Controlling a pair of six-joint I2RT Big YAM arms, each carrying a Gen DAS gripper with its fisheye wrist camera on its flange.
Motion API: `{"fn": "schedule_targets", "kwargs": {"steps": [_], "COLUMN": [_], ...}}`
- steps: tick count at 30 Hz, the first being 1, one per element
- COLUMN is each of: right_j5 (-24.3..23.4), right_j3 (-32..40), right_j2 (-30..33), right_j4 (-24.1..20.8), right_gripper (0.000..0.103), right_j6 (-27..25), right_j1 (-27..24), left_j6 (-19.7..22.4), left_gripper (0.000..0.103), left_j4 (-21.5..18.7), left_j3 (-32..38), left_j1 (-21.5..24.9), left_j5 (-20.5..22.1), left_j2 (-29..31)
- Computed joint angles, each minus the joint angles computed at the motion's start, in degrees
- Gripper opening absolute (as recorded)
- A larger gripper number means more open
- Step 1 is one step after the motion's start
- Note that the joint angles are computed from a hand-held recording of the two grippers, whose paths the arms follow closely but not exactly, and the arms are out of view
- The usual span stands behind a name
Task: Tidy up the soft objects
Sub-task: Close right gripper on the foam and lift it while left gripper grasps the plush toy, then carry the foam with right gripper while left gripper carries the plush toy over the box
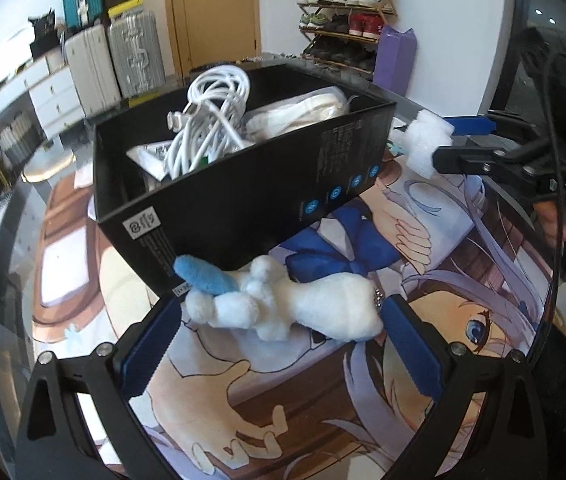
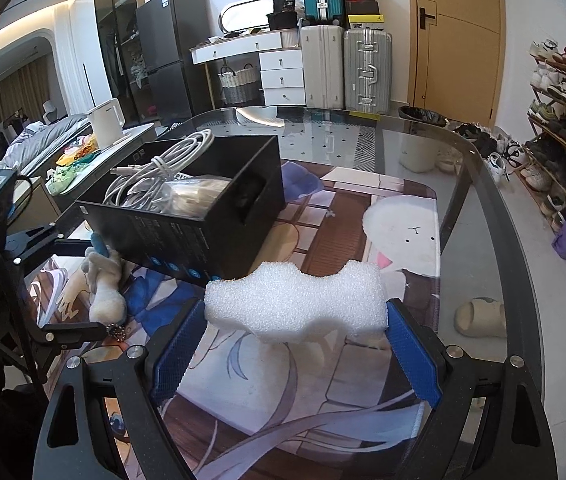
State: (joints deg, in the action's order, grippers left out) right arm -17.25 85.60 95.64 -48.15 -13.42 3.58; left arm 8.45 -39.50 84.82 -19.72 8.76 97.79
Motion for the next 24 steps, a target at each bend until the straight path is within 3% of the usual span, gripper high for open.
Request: {"fn": "schedule_targets", "kwargs": {"steps": [2,5,8,24], "right_j5": [-0.2,-0.5,-0.6,-4.8], "right_j3": [-0.1,-0.2,-0.3,-2.0], "right_j2": [-0.1,-0.2,-0.4,-3.3], "right_j4": [0.1,0.1,0.2,3.7], "right_gripper": [0.091,0.091,0.091,0.091], "right_j6": [-0.2,-0.3,-0.6,-2.2], "right_j1": [0.1,0.2,0.4,0.7], "left_j6": [-0.8,-0.6,-0.2,1.9], "left_gripper": [0.102,0.101,0.092,0.091], "left_j4": [-2.7,-2.6,-1.6,2.9], "left_j3": [1.9,1.9,0.9,-4.0], "left_j1": [0.1,-0.2,-0.4,-1.1], "left_j5": [-0.3,-1.3,-1.1,1.4], "left_j2": [1.4,1.4,0.8,-4.2]}}
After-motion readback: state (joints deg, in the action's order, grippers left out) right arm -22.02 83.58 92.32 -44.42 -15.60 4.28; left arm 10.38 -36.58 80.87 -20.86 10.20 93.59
